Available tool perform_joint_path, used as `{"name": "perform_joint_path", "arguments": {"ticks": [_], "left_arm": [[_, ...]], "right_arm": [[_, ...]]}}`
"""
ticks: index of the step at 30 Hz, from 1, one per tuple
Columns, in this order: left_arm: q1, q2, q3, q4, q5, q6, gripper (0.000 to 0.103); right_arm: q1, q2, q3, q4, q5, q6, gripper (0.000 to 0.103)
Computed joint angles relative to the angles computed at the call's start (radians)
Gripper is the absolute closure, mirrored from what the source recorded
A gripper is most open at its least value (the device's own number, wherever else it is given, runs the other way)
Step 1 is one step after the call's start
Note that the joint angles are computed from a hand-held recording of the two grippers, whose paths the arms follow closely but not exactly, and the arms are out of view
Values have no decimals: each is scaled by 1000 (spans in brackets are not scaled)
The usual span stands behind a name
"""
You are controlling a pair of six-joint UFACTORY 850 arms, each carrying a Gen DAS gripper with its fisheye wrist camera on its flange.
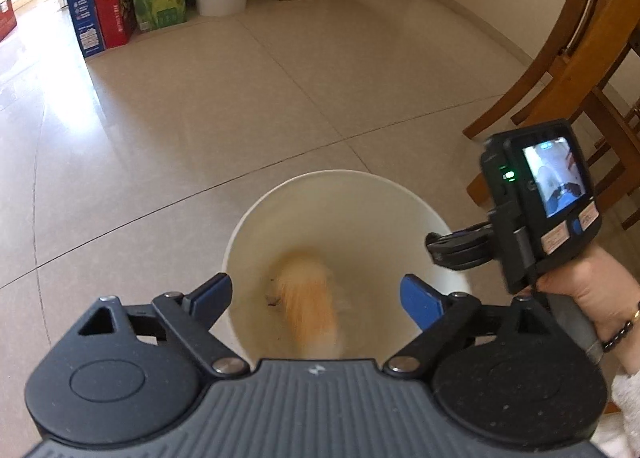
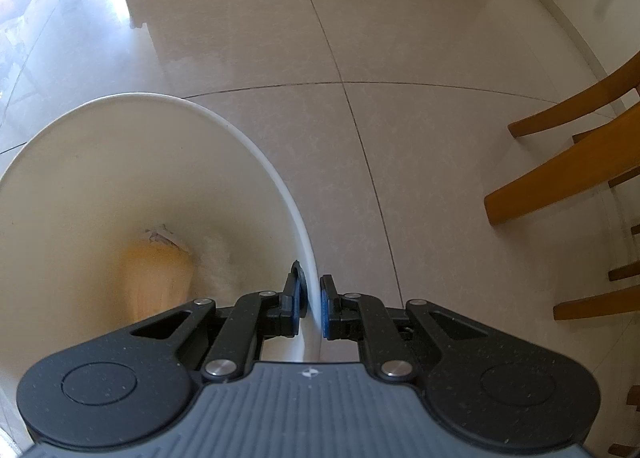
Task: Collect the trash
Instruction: 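Lift the milk-tea cup into the wastebasket and open the left gripper, then return the left tool to the pile and grasp the white-and-orange milk carton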
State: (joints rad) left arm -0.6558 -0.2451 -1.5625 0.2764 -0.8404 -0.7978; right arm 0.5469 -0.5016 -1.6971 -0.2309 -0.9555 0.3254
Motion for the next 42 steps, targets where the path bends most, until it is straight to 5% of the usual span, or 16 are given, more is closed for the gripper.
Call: {"name": "perform_joint_path", "arguments": {"ticks": [13,20,31,42], "left_arm": [[55,211,347,60,69,-168,9],[81,281,555,65,178,-294,10],[65,223,751,43,348,-257,10],[61,120,765,68,406,-198,10]], "right_arm": [[9,4,6,-12,3,17,91],[5,6,7,-7,2,9,91],[7,9,9,-22,4,0,91],[12,-2,-4,-25,-6,5,91]]}}
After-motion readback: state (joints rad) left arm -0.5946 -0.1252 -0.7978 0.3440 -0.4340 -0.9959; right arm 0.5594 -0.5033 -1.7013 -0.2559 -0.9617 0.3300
